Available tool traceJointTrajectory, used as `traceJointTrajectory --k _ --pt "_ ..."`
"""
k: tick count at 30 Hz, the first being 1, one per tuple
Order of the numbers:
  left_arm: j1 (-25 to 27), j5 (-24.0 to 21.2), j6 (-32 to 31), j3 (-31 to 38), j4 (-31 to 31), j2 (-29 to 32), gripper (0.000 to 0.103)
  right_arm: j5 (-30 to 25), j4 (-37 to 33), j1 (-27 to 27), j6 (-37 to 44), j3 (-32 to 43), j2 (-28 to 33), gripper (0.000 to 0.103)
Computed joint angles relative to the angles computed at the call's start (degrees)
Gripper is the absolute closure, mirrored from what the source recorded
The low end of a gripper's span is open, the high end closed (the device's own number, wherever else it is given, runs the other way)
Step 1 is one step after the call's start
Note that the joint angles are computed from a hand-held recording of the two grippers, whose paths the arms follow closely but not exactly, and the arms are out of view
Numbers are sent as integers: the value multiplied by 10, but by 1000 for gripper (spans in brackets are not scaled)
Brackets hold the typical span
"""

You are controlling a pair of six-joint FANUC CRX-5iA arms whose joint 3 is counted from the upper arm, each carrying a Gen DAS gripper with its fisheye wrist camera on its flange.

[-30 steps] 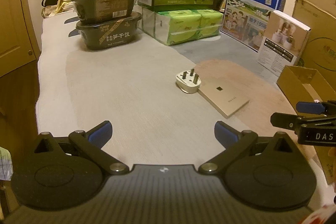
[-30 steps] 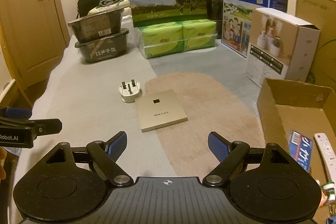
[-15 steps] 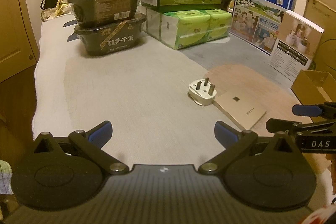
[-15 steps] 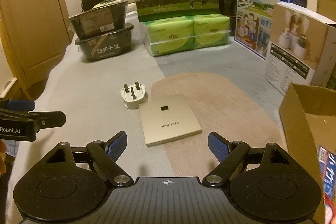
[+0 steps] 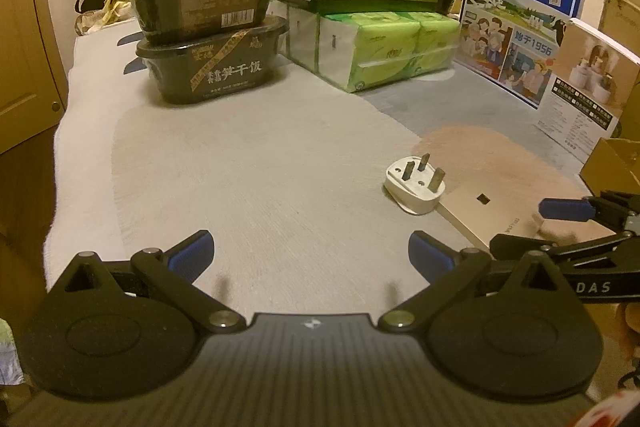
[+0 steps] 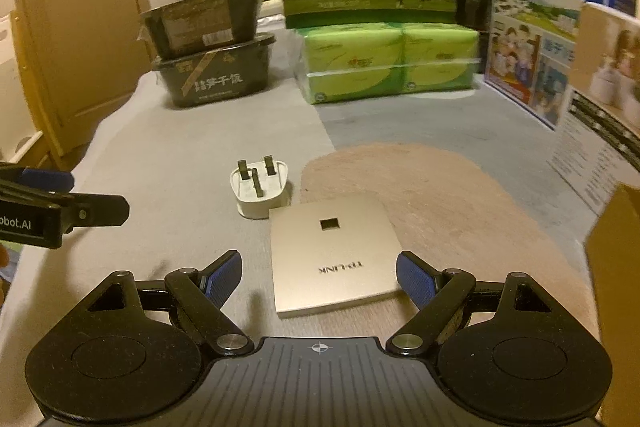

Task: Organize rigid objects
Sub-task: 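Approach the beige TP-LINK box and grasp it with the right tool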

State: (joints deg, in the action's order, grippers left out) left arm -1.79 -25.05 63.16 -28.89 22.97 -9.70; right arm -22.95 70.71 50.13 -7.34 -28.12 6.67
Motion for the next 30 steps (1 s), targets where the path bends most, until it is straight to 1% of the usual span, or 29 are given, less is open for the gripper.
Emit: traceJointTrajectory --k 4,7,10,14,16,18,22,23,25,30 --pt "-2 12 -16 -2 16 14 1 26 24 -20 14 3 16 19" --pt "-4 20 -24 -4 26 21 1 22 48 -26 20 5 27 19" --pt "-7 28 -38 -8 42 27 1 33 84 -38 5 4 33 19" --pt "-9 34 -51 -11 57 32 1 39 104 -47 1 10 42 19" --pt "-11 39 -59 -14 66 34 1 37 104 -49 4 13 45 19" --pt "-13 42 -62 -16 71 36 1 43 122 -56 -10 12 47 19" --pt "-16 46 -67 -17 78 40 1 44 136 -59 -11 12 51 18" --pt "-16 47 -68 -18 79 40 1 43 136 -59 -11 13 52 17" --pt "-18 49 -71 -19 83 42 1 46 114 -58 2 16 54 16" --pt "-20 54 -73 -20 86 44 1 68 149 -74 -41 11 54 15"
